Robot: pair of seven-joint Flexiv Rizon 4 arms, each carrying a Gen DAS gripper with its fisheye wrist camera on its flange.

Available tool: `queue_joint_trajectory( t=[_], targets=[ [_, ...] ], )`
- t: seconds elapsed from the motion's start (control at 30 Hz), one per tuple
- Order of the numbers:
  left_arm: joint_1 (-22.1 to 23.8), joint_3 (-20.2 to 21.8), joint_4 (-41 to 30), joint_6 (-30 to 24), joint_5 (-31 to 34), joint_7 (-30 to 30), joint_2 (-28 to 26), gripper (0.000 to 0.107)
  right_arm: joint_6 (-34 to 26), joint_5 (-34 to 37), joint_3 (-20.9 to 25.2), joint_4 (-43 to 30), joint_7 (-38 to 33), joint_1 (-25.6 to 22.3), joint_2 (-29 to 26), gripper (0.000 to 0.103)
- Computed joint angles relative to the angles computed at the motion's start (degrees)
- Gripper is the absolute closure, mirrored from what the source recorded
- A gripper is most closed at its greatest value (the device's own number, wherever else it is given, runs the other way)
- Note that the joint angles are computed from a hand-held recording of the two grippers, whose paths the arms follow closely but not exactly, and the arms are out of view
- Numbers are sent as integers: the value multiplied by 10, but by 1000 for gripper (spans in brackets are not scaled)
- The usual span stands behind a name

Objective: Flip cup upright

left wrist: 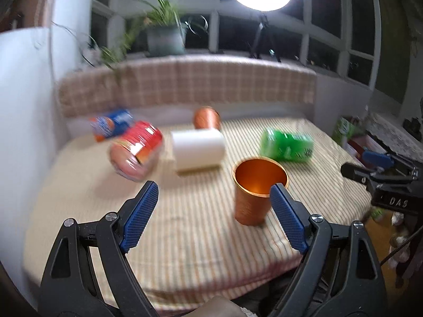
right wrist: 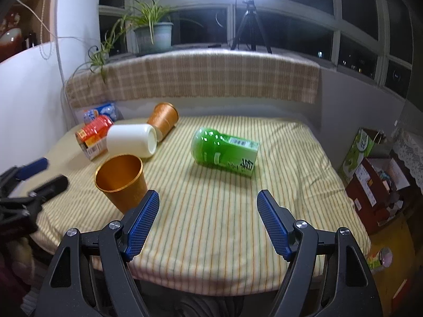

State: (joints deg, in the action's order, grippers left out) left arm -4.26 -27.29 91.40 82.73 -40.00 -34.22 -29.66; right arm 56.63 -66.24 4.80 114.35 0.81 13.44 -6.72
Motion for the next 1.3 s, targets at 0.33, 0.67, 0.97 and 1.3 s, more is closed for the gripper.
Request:
queue_joint_trajectory(
  t=[0.33, 0.67, 0.97, 1.3],
  targets=[
    [89, -134, 34, 144, 19, 15, -3, 5, -22, -100, -3, -8, 83, 0, 2, 22],
    [79, -102, 31, 155, 75, -70, -3, 4, -55, -168, 2, -8, 150, -5, 10, 14],
    [88, -97, 29, 171, 129, -140, -4, 4, -95, -213, 7, -10, 188, -2, 14, 2],
    [101, -93, 22, 159, 197, -204, -7, 4, -112, -234, 9, -18, 191, 2, 10, 1]
  ],
)
